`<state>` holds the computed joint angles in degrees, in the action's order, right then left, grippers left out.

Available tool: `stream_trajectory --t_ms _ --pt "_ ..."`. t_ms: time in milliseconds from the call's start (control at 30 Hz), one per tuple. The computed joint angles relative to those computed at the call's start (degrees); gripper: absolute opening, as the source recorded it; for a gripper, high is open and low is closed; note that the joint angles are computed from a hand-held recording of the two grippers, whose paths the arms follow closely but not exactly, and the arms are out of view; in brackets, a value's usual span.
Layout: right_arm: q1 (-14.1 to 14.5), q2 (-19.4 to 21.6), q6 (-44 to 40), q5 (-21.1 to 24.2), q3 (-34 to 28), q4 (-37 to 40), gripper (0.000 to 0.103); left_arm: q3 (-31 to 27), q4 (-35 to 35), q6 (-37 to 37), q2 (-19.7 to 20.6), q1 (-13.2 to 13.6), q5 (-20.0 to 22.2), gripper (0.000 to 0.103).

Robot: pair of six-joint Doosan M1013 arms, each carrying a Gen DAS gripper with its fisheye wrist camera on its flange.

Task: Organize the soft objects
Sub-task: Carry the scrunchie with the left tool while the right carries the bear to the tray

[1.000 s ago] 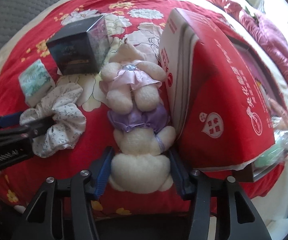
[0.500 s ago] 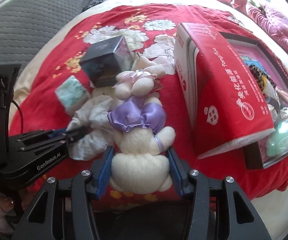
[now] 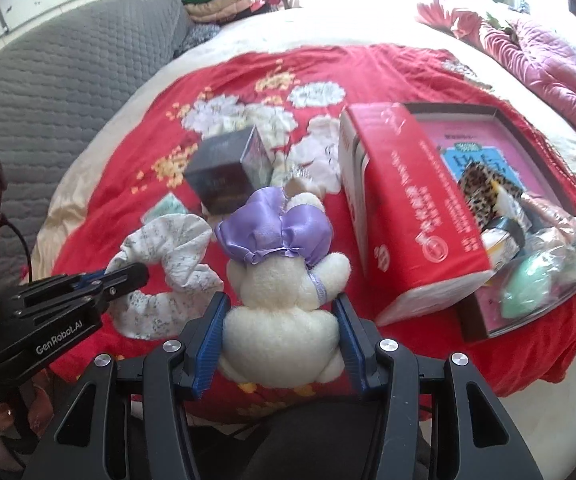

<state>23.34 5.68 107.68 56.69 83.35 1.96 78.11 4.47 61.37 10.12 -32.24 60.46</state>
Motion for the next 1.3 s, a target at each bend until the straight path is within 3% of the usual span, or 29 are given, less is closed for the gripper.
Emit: stream_trajectory --t_ms 167,833,1300 --pt "-1.1 -1.3 0.5 -1.7 0.3 0.8 0.054 -2.0 0.9 0.9 0.2 -1.3 0.0 0.011" --pt "-4.8 -6.6 9.0 -5.9 2.1 -13.7 0.054 -13.9 4.3 4.6 5.4 -7.4 2.0 0.011" --pt "-10.3 -9.7 12.5 -8.7 4.6 -12.3 0.054 -20.2 3.6 8.0 9.7 -9.8 4.2 0.011"
